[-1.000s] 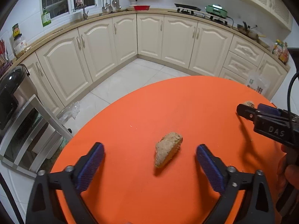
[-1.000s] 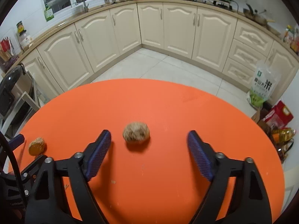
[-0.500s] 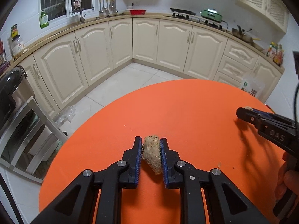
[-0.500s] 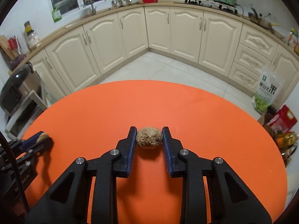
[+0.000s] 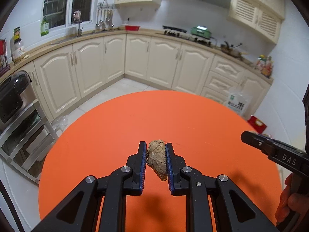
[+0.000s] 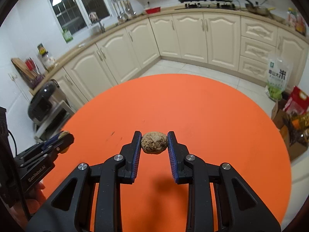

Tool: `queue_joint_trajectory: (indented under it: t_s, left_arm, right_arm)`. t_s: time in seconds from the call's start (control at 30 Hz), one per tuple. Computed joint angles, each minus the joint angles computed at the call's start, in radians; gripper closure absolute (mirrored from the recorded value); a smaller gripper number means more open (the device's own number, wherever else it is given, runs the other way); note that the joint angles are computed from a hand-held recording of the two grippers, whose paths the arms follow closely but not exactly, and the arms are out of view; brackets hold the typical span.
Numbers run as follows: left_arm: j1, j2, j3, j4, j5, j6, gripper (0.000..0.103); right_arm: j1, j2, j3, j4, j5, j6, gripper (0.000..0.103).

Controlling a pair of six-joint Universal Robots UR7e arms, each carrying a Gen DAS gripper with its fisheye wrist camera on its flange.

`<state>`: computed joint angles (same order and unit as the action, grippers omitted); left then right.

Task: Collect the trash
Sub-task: 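Carry the walnut and ginger piece to the blue bin and release both inside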

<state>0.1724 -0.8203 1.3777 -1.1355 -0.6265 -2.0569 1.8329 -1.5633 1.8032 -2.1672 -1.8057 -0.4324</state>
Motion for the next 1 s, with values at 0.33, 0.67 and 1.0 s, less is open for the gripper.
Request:
queue_joint_trajectory:
  t_s: [0.33, 0.67, 1.0]
  left_arm:
    - [-0.215, 0.179, -0.155, 0.003, -0.049, 0.012, 0.088]
    - [-0.304, 0.336, -0.317, -0.122, -0.059, 0.191, 0.088]
    - [-0.284, 0.383, -0.345, -0.353, -0.081, 0.486, 0.088]
  right_arm:
    - [-0.064, -0.284, 0.012, 0.131, 0.052, -0.018, 0.078]
    - [-0.229, -0.458, -0.054, 0.22, 0.104, -0.088, 0.078]
    - [-0.521, -0.504, -0.155, 0.243, 0.217, -0.188, 0.078]
